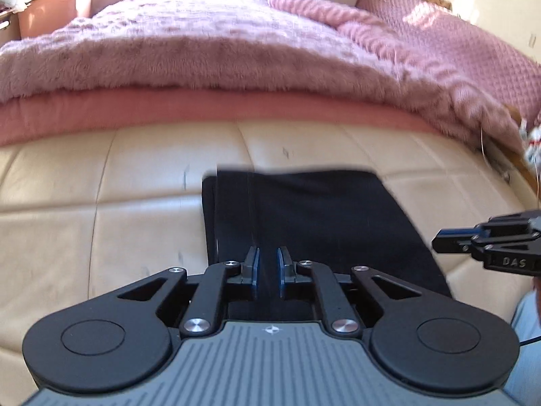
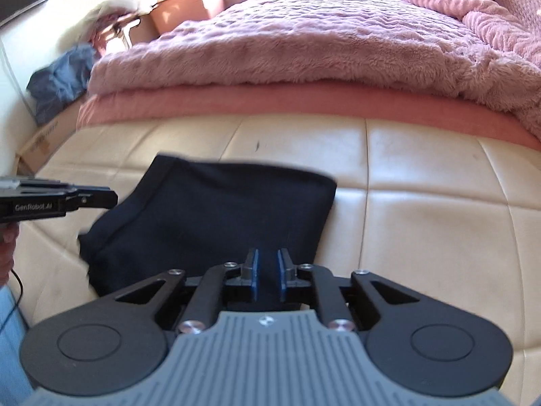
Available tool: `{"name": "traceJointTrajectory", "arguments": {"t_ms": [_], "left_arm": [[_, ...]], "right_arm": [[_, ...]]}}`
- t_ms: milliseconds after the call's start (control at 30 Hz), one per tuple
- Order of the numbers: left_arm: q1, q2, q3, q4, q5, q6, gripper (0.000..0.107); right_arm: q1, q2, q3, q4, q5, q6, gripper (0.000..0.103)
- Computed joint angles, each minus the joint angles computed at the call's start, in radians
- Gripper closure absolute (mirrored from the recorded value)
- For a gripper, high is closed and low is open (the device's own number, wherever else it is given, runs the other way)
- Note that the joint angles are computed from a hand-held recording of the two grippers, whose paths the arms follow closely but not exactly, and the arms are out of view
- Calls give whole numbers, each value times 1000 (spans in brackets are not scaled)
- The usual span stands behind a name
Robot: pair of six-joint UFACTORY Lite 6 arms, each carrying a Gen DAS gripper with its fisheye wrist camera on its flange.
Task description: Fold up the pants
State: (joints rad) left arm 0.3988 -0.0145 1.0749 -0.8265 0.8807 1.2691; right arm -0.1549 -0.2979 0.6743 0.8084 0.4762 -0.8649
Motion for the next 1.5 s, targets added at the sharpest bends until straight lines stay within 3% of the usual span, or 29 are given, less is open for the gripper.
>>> {"name": "traceJointTrajectory", "arguments": {"t_ms": [133,333,467,533,567,600,633,667,800,1133,1500], "left_arm": [[8,-49,-108,33,-63,39,95],[36,-51,-171,10,-111,81,93],[69,-40,-128,24,-60,29,93],[102,-40,-111,-32,-38,50,84],[112,-27,-95,-52,-30,48,66],[115,-8,-75,-67,-31,37,50],[114,18,-53,-77,-37,22,47],[108,47,-29,-78,-45,-1,47],[69,185,82,-48,-43,-117,46],[-3,321,197,-39,-46,-222,43],[29,490,330,-101,74,-241,40]], "right_arm": [[53,-143,-129,-117,11,119,95],[155,-226,-275,-249,-77,259,97],[166,-220,-268,-270,-76,297,97],[120,-214,-237,-197,-32,215,95],[79,-219,-228,-128,1,146,94],[36,-219,-218,-61,29,84,85],[-2,-211,-205,-3,50,37,77],[-35,-194,-192,47,62,-3,63],[-135,-50,-125,216,98,-125,52],[-263,340,61,473,232,-199,51],[-284,515,136,590,323,-268,50]]}}
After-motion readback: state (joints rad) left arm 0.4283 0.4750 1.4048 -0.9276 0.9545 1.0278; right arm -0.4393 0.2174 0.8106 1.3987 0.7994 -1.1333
